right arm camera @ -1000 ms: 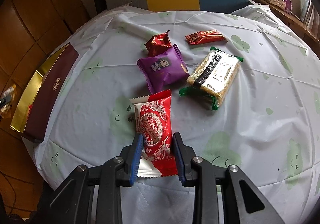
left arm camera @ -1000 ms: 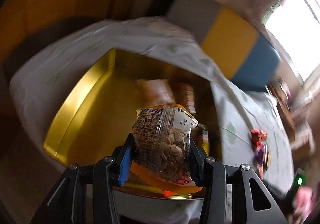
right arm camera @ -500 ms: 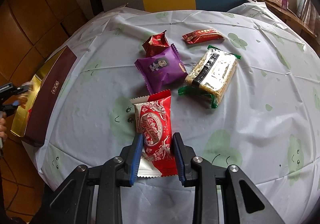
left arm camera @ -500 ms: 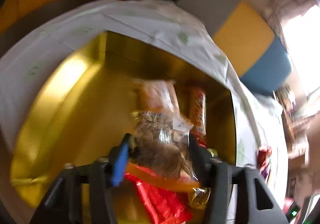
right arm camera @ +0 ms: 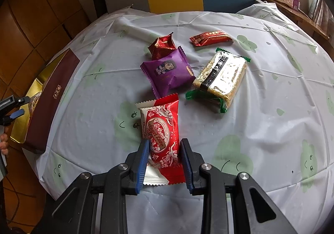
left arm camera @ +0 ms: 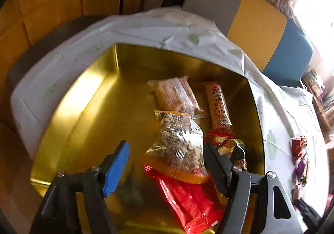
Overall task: Organize snacks
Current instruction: 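Carry the red patterned packet into the gold tray and open the right tool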
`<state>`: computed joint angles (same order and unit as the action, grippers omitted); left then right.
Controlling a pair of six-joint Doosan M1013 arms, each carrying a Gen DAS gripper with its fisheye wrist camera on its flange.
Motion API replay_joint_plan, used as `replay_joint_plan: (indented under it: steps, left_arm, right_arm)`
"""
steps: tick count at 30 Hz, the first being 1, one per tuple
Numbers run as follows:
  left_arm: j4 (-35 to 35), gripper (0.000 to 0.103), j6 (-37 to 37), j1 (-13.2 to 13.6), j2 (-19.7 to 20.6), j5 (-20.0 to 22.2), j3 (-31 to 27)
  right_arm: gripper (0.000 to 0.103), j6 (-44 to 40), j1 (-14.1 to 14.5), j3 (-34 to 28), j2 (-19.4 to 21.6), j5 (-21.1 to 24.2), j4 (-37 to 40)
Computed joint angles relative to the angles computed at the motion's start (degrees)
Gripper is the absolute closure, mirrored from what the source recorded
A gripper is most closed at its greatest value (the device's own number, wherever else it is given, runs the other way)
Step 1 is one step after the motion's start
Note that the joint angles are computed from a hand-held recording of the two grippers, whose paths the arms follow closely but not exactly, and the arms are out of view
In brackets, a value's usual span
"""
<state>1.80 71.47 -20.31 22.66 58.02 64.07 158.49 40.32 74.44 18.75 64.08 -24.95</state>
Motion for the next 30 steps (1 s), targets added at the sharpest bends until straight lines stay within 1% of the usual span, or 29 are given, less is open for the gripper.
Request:
replay_joint_plan:
  steps: [6, 10, 14, 19, 26, 29, 30]
  left_arm:
    - [5.28, 0.030, -0.69, -1.46, -3.63, -4.37, 3.92]
    - [7.03, 0.030, -0.49, -2.15, -5.67, -6.33, 6.24]
    - [6.89, 0.030, 0.31, -2.30, -7.36, -7.01, 8.21]
    - [6.90, 0.030, 0.24, -2.41, -8.47, -7.41, 9.71]
    - [8.42, 0.030, -0.81, -2.04, -9.72, -8.94, 11.49]
    - [8.91, 0.030, -1.06, -1.74, -10.03, -9.48, 12.07]
    - [8.78, 0.030, -1.01, -1.58, -10.03, -9.41, 12.13]
  right_arm:
    - [0.072, 0.63, 0.16, 0.02, -0.01, 0.17, -0.61]
    - [0.072, 1.56, 0.49, -0.01, 0.07, 0.45, -1.51]
    - [0.072, 2.16, 0.75, -0.12, 0.16, 0.88, -2.11]
    - [0.072, 2.03, 0.79, -0.74, 0.48, 1.75, -1.98]
    - [0.074, 1.67, 0.79, -2.78, 1.67, 4.50, -1.62]
    - [0.074, 1.14, 0.47, -3.33, 1.85, 3.65, 0.15]
    - [0.074, 0.74, 0.50, -3.81, 2.18, 4.00, 0.25]
